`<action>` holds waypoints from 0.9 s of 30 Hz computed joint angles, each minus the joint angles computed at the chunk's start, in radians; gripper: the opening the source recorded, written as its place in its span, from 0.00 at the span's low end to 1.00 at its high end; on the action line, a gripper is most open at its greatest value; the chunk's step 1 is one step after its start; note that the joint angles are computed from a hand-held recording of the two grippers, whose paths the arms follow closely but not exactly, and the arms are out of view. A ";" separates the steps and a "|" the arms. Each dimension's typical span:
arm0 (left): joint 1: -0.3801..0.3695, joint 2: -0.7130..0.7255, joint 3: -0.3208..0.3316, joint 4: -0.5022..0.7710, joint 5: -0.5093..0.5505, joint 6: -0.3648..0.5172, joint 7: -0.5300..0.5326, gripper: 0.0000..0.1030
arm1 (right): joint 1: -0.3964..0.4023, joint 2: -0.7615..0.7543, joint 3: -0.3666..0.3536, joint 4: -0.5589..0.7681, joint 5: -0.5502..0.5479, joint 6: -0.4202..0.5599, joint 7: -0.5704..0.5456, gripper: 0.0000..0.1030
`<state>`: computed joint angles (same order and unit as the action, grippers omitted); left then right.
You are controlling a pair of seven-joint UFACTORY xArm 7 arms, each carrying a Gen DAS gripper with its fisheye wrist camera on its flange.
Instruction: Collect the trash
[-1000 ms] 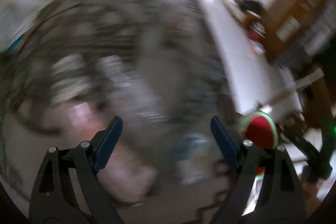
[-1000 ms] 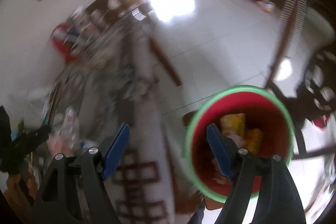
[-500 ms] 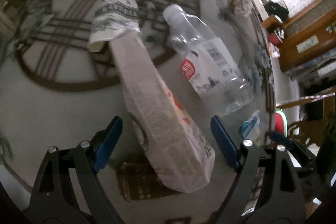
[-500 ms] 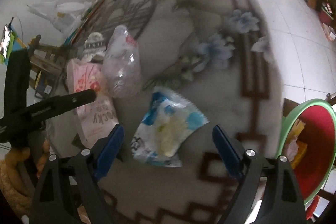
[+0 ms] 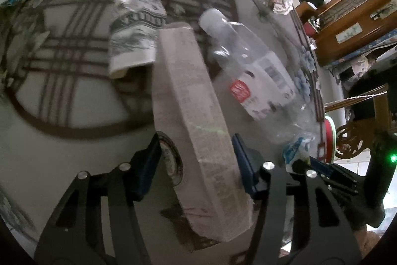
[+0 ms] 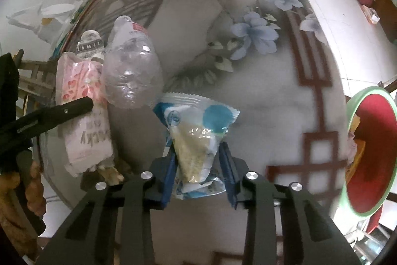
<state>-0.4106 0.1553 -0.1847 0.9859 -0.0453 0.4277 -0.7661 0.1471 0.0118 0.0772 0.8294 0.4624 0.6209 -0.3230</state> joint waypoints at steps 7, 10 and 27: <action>0.045 -0.088 0.017 -0.089 -0.003 -0.010 0.086 0.48 | 0.062 0.055 0.058 0.060 0.027 0.004 0.008 0.30; 0.064 -0.117 0.026 -0.116 0.002 -0.007 0.118 0.47 | 0.089 0.090 0.084 0.103 0.051 0.006 -0.015 0.30; 0.128 -0.207 0.050 -0.231 -0.089 -0.014 0.249 0.47 | 0.130 0.224 0.150 0.239 0.086 0.046 -0.013 0.33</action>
<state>-0.2824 -0.0521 -0.1351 0.7553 -0.1339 0.4139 -0.5175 0.2772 0.2356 0.2271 1.0684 0.5487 0.6671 -0.3363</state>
